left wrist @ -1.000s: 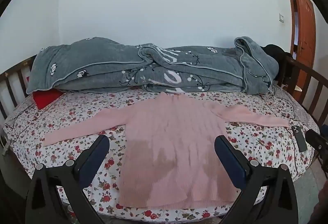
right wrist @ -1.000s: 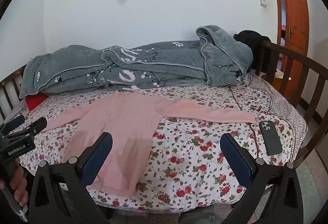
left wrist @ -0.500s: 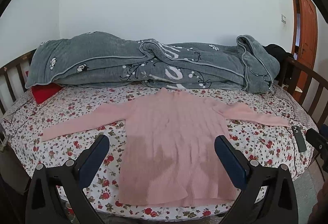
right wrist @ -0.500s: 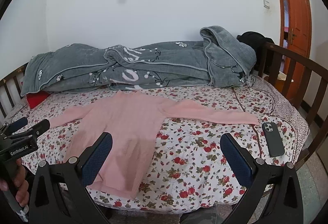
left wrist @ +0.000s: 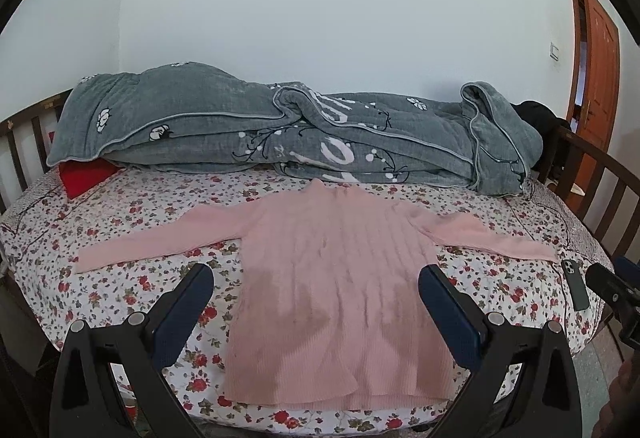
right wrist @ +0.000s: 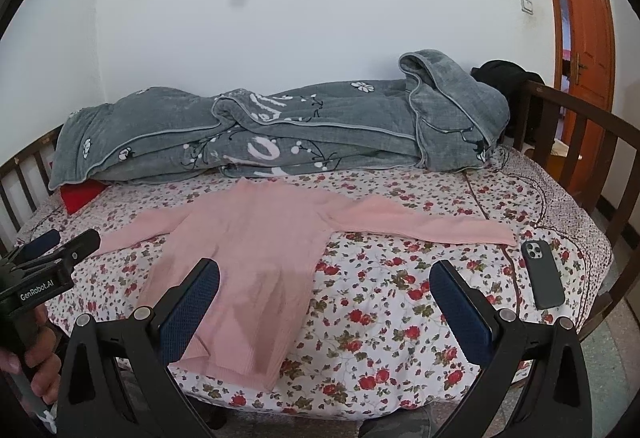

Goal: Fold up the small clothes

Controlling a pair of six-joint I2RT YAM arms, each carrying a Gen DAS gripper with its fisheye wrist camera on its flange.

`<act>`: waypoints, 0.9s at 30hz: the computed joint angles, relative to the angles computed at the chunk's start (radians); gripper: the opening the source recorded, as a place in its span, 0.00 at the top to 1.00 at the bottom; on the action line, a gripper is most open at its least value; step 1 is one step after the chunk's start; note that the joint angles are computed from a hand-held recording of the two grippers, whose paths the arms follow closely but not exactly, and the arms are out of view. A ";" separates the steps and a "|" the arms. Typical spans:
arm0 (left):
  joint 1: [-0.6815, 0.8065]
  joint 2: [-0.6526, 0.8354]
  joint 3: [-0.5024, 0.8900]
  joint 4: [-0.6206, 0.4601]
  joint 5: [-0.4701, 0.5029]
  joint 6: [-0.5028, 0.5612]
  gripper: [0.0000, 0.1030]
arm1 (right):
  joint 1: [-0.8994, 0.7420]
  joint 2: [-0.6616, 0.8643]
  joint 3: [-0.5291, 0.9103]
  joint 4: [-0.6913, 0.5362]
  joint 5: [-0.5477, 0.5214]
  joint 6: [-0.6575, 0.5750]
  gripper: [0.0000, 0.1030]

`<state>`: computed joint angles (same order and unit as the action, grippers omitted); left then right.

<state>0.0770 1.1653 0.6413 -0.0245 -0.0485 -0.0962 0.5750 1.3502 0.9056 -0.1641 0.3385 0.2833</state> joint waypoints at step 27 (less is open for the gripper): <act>0.016 -0.028 -0.006 -0.005 0.016 0.004 0.00 | 0.036 0.010 0.015 0.014 0.056 -0.005 0.00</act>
